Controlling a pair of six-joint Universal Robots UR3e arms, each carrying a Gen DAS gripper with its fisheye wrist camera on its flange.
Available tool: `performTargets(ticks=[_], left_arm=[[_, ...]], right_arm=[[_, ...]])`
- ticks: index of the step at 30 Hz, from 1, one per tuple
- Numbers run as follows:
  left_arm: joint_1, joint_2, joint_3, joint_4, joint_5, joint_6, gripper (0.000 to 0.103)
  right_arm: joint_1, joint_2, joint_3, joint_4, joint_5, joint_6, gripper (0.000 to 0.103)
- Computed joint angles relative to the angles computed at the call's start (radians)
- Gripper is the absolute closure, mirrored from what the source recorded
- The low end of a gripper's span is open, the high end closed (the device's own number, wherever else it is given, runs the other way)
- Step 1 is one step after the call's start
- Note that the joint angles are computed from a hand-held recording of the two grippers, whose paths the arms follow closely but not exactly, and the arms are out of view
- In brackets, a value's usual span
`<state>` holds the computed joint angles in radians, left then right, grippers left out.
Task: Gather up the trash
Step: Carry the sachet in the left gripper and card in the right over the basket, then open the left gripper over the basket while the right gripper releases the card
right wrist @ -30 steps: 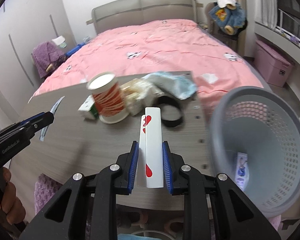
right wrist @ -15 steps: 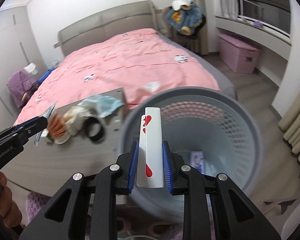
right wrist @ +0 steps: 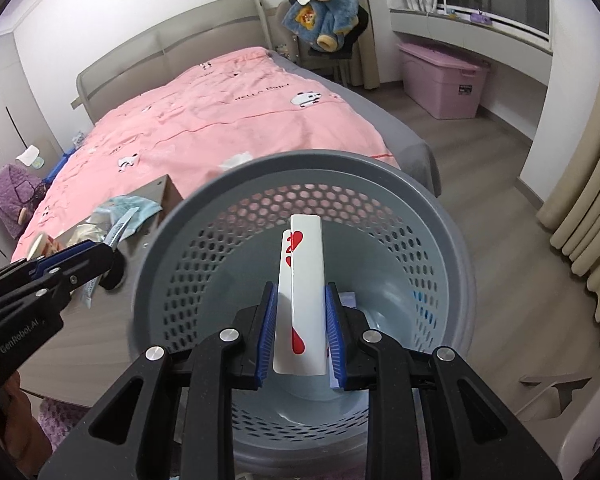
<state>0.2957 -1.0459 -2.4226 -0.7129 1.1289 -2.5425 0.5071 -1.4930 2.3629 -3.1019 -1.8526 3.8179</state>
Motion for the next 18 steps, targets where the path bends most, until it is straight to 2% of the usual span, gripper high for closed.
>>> performTargets(ticks=[9,18], left_arm=[[-0.144,-0.169,0.002,0.195,0.102,-0.100,0.083],[-0.196,-0.264,0.028,0.253,0.132,-0.133,0.082]], right_arm=[[-0.054,0.034,0.025,-0.051,0.043,-0.033,0.078],[-0.088,0.031,0.054,-0.078,0.076,-0.053,0.076]])
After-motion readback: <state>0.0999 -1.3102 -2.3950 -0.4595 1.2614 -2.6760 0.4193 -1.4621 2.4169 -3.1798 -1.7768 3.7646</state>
